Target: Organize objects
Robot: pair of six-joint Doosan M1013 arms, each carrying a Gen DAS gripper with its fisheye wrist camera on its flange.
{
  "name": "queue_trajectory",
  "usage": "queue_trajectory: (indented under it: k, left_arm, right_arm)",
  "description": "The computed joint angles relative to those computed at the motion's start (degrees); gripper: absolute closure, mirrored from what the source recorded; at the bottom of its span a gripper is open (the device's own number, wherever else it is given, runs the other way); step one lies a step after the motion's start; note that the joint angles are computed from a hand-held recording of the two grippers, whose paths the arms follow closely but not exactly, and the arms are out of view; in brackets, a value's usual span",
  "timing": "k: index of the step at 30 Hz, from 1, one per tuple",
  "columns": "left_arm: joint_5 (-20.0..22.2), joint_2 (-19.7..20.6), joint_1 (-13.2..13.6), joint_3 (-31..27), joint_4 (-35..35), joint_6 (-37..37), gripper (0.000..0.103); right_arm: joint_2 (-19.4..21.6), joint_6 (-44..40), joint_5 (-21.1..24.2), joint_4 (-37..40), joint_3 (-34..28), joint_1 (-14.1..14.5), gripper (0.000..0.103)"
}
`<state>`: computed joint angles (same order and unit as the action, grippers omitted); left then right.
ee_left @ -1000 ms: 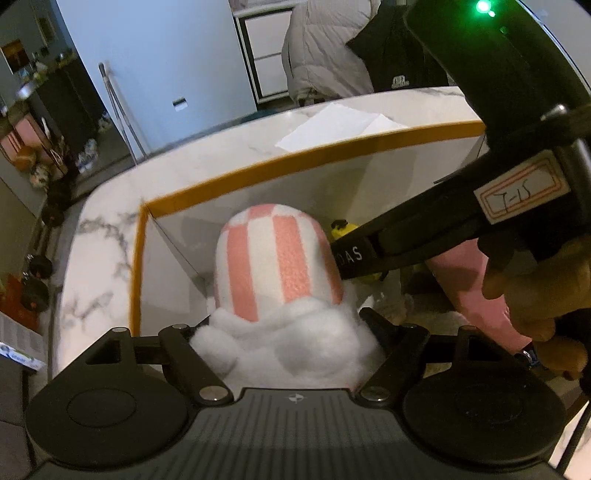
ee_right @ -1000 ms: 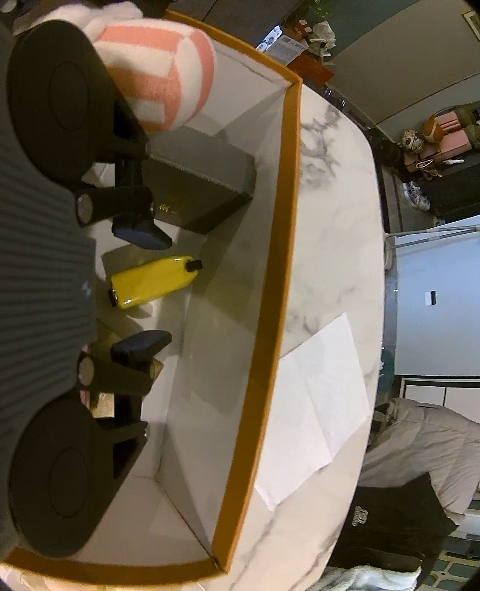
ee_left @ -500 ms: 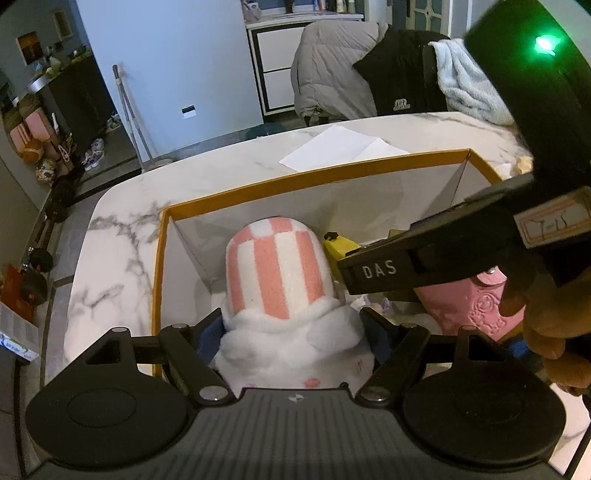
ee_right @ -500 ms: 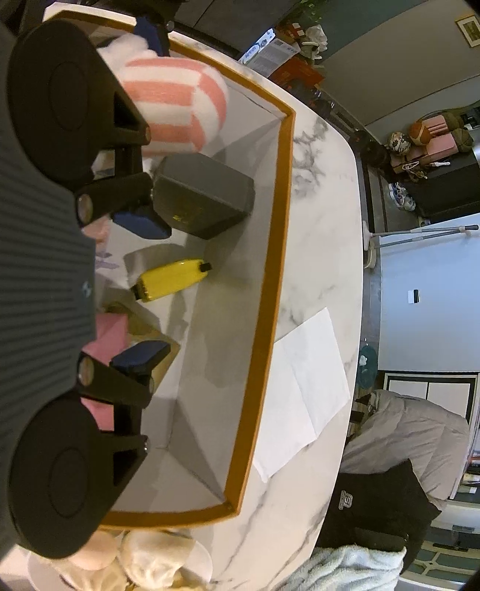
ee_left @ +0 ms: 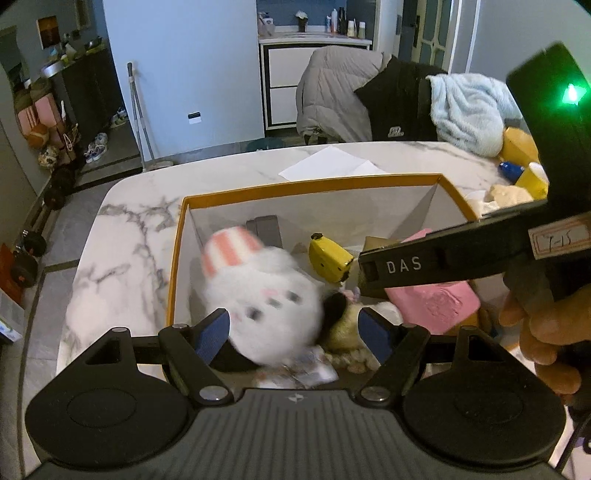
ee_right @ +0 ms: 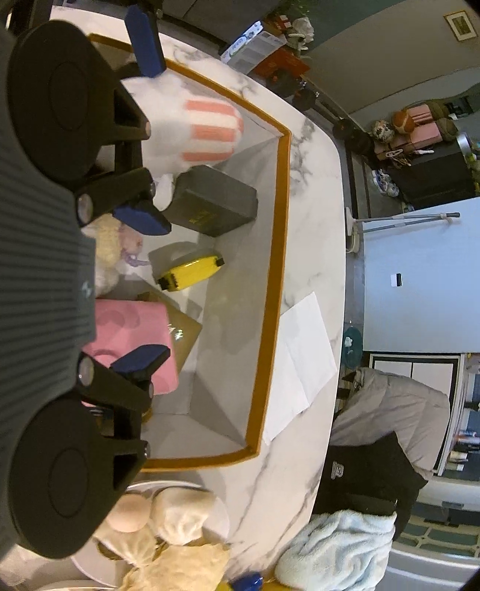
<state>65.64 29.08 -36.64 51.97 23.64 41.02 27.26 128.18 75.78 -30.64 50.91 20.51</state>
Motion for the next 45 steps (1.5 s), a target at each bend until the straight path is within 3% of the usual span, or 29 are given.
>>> queue_trajectory:
  k: [24, 37, 45]
  left_arm:
    - [-5.12, -8.17, -3.99, 12.28, 6.01, -13.86, 0.011]
    - [-2.06, -7.99, -4.63, 13.49, 7.54, -16.95, 0.009]
    - [-3.29, -8.31, -4.72, 14.12, 7.98, -16.59, 0.009]
  right_arm:
    - [-6.69, 7.89, 3.16, -9.90, 10.36, 7.85, 0.025]
    - [-7.38, 8.77, 4.55, -9.28, 13.42, 8.51, 0.024]
    - [-7.44, 9.04, 4.64, -8.92, 14.05, 8.19, 0.024]
